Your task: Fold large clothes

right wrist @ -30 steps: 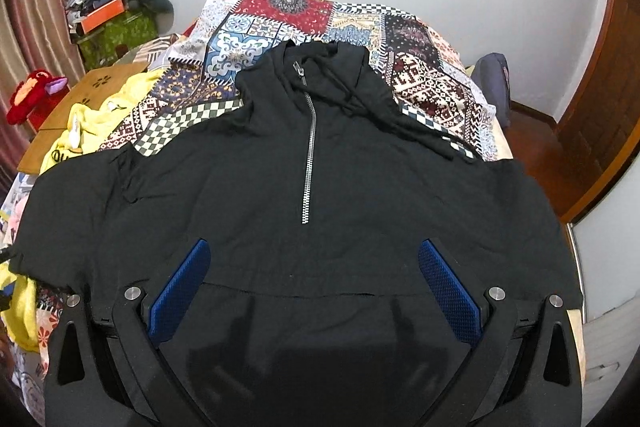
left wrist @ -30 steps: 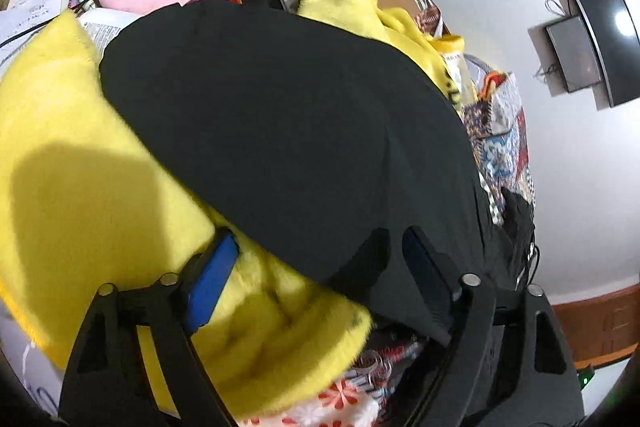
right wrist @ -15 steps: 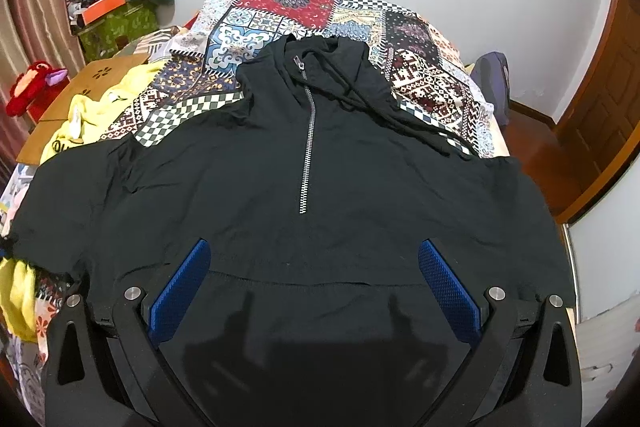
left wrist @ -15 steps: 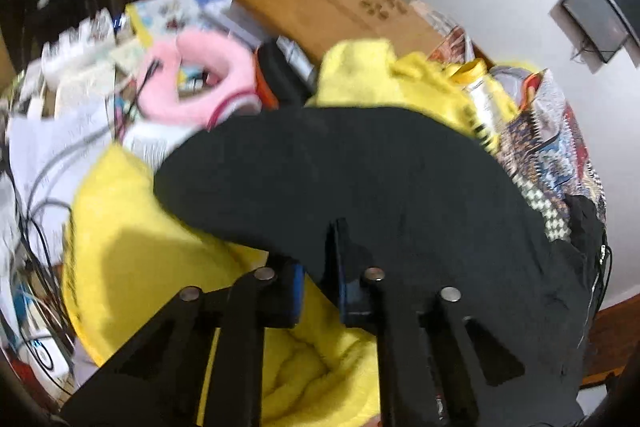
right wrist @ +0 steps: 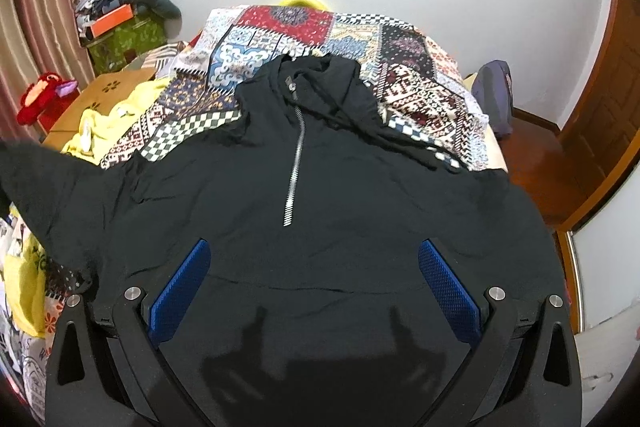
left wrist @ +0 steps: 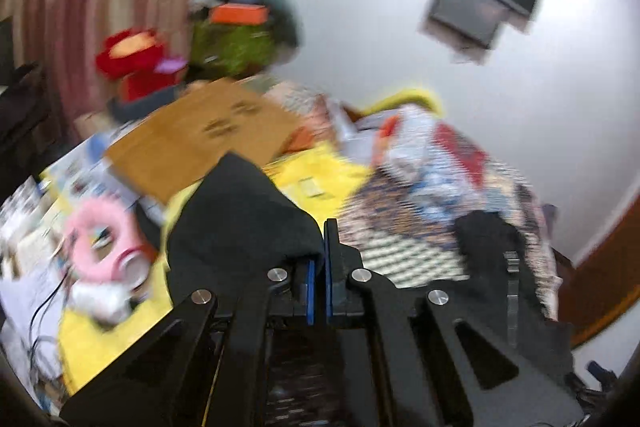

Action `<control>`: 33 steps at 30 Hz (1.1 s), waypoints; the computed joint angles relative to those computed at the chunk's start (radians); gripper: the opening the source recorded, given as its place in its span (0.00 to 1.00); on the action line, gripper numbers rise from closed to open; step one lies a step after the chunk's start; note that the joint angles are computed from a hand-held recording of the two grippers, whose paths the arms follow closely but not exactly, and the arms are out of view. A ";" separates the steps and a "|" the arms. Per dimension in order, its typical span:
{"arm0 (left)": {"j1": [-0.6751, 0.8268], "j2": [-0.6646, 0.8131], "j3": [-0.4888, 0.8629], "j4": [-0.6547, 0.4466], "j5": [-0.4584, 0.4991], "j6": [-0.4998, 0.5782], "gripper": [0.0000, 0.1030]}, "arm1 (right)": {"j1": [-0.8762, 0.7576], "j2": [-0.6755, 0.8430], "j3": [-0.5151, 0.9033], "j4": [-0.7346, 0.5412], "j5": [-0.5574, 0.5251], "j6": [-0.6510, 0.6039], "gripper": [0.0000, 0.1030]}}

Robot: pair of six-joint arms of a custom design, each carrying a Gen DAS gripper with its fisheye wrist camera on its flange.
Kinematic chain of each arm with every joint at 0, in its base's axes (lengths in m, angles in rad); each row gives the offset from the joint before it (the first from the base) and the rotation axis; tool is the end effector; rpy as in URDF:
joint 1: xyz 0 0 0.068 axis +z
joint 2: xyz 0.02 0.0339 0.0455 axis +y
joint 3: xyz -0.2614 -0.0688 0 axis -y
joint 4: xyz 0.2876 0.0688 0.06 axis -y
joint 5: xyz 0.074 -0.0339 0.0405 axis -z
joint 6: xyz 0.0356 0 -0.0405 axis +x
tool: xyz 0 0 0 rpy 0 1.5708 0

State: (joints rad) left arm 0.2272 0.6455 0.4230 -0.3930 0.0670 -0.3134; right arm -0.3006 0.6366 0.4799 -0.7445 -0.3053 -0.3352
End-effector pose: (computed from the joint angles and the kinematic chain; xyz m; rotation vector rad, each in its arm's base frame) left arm 0.1899 0.0415 0.2026 -0.5474 2.1177 -0.1220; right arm 0.1658 -0.0402 0.1986 -0.1710 2.4115 0.0903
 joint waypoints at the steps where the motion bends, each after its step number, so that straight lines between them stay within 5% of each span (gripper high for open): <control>1: -0.075 0.023 0.029 0.008 -0.031 -0.022 0.02 | -0.022 -0.001 0.004 -0.004 -0.013 -0.012 1.00; 8: -0.570 0.346 0.230 0.127 -0.250 -0.111 0.02 | -0.190 0.091 0.057 0.014 -0.117 -0.101 1.00; 15: -0.870 0.719 0.412 0.203 -0.308 -0.140 0.02 | -0.345 0.184 0.087 0.025 -0.195 -0.195 1.00; 26: -1.116 1.219 0.659 0.169 -0.240 -0.182 0.02 | -0.513 0.337 0.109 0.068 -0.193 -0.349 1.00; 33: -1.146 1.258 0.679 0.114 -0.173 -0.160 0.07 | -0.557 0.355 0.106 0.057 -0.179 -0.418 1.00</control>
